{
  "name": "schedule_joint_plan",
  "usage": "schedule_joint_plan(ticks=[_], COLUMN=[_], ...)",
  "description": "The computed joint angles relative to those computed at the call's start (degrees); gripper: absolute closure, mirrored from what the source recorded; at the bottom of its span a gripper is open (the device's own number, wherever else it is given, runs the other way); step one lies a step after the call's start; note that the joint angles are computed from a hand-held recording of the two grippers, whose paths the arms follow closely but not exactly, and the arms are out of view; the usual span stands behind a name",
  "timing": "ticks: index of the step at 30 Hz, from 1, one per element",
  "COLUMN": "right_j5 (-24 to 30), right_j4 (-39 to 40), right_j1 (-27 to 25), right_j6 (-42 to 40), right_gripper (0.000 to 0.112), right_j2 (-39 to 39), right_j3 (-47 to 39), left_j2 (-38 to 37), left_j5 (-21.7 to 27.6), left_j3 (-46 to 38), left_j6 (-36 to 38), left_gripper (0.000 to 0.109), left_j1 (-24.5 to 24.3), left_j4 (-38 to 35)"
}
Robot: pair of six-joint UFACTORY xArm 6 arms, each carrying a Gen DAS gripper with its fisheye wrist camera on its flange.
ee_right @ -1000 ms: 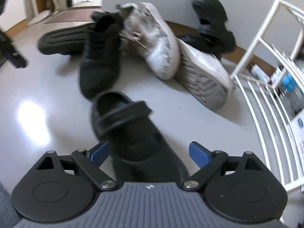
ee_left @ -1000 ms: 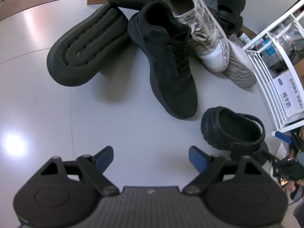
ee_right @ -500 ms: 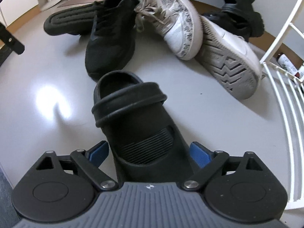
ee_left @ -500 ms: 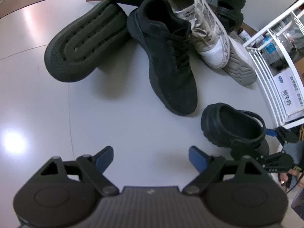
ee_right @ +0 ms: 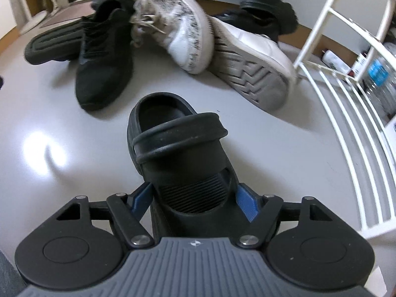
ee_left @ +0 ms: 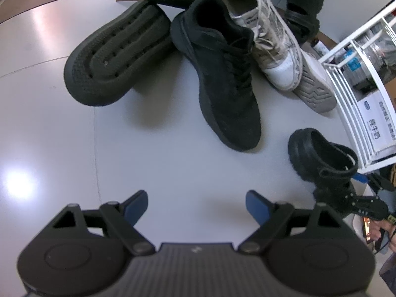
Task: Organize scattered shoes
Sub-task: 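Carry the black clog with the right tool toward the rack and lower it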
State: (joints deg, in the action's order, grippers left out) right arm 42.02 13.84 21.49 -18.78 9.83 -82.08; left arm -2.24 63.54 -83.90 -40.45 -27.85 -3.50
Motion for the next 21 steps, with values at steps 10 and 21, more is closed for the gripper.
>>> schedule_joint_plan(ticks=[10,21], right_j5=[-2.3,-0.4], right_j4=[-9.8,-8.4], right_j1=[-2.8,-5.2], right_j6=[12.8,14.2], right_gripper=[0.044,0.062], right_j2=[-4.4,-4.4], right_j3=[6.2,5.7], left_j2=[0.0,0.3], left_j5=[0.1,0.1], left_j3=[-0.3,-0.5], left_j6=[0.1,0.2], left_gripper=[0.021,0.021], left_j1=[0.0,0.1], left_j4=[0.0,-0.2])
